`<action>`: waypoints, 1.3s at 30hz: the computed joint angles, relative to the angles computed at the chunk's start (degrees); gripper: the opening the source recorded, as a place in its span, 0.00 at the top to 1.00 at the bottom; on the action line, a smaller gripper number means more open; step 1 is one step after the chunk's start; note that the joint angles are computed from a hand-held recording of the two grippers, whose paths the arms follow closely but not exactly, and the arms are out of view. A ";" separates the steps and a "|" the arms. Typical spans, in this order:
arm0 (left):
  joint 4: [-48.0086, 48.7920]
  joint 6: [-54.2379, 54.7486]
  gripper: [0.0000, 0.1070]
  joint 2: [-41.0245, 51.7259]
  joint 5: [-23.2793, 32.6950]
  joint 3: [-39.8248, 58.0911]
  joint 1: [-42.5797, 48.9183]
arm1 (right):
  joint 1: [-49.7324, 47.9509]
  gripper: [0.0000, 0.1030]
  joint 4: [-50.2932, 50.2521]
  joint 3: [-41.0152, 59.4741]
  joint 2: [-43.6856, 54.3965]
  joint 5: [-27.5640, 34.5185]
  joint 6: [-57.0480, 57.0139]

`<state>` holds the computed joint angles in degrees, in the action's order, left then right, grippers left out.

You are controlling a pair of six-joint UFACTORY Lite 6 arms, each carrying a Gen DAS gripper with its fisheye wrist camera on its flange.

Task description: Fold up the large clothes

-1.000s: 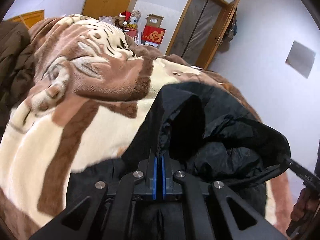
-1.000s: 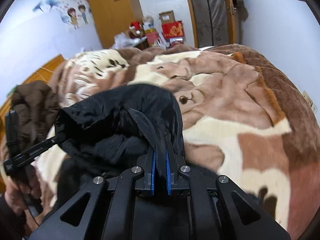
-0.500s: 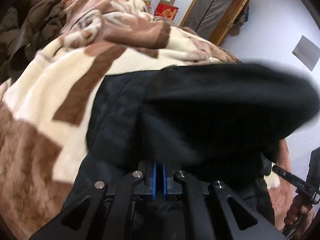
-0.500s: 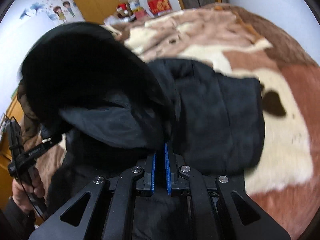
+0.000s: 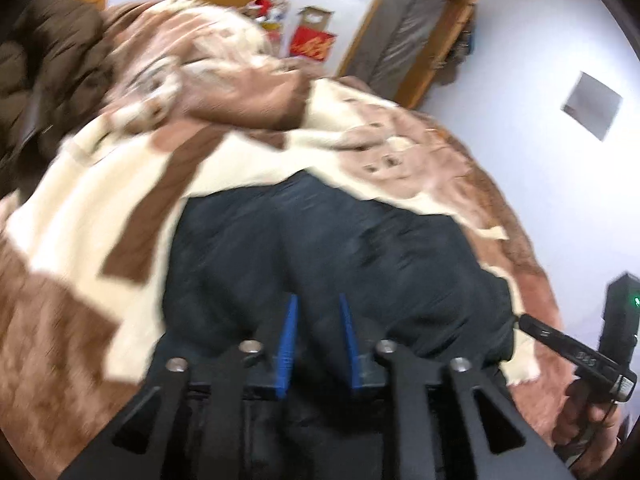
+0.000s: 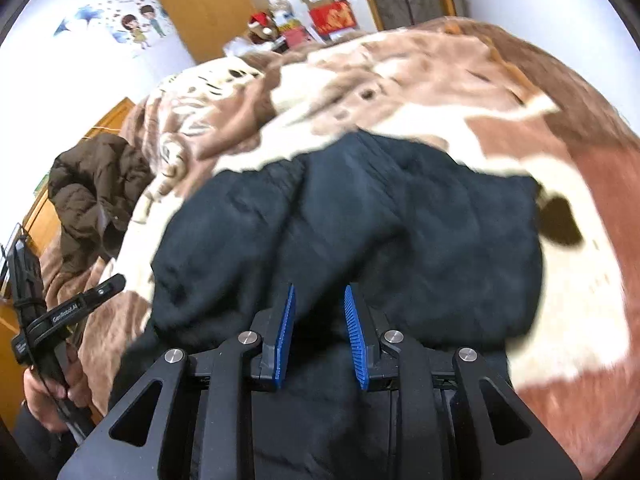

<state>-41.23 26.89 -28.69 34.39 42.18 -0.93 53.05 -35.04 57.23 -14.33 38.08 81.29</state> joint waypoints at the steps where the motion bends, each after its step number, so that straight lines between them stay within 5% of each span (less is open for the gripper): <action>1: -0.65 0.19 0.72 1.69 -1.69 0.78 -2.75 | -1.13 0.74 0.19 1.78 2.51 -1.89 -1.05; 6: -0.13 -0.23 0.72 9.95 -10.87 -4.68 -14.89 | -2.02 0.74 4.43 1.49 11.86 -8.43 -3.95; 10: -11.88 9.35 0.72 14.91 -19.92 -12.53 -19.90 | -3.74 0.75 8.99 -5.94 16.76 -17.28 -5.49; 13: -14.27 10.18 0.72 17.40 -20.80 -11.35 -20.25 | -4.44 0.76 5.11 -9.21 17.52 -21.54 -0.10; 21: -3.06 -1.84 0.72 22.93 -22.22 -6.39 -22.36 | -4.99 0.76 5.90 -5.84 20.87 -19.64 -1.29; 24: 5.20 -9.81 0.72 17.46 -18.70 -7.29 -22.45 | -2.72 0.73 7.86 -3.29 18.21 -13.07 -2.67; 32: 3.23 -2.86 0.61 -0.61 -5.00 -8.51 -12.20 | 1.62 0.73 -6.07 -1.24 7.21 -0.74 7.07; 39: 3.83 0.40 0.58 23.58 -15.65 7.97 -6.01 | -11.76 0.73 -3.63 3.31 16.35 -5.56 -3.31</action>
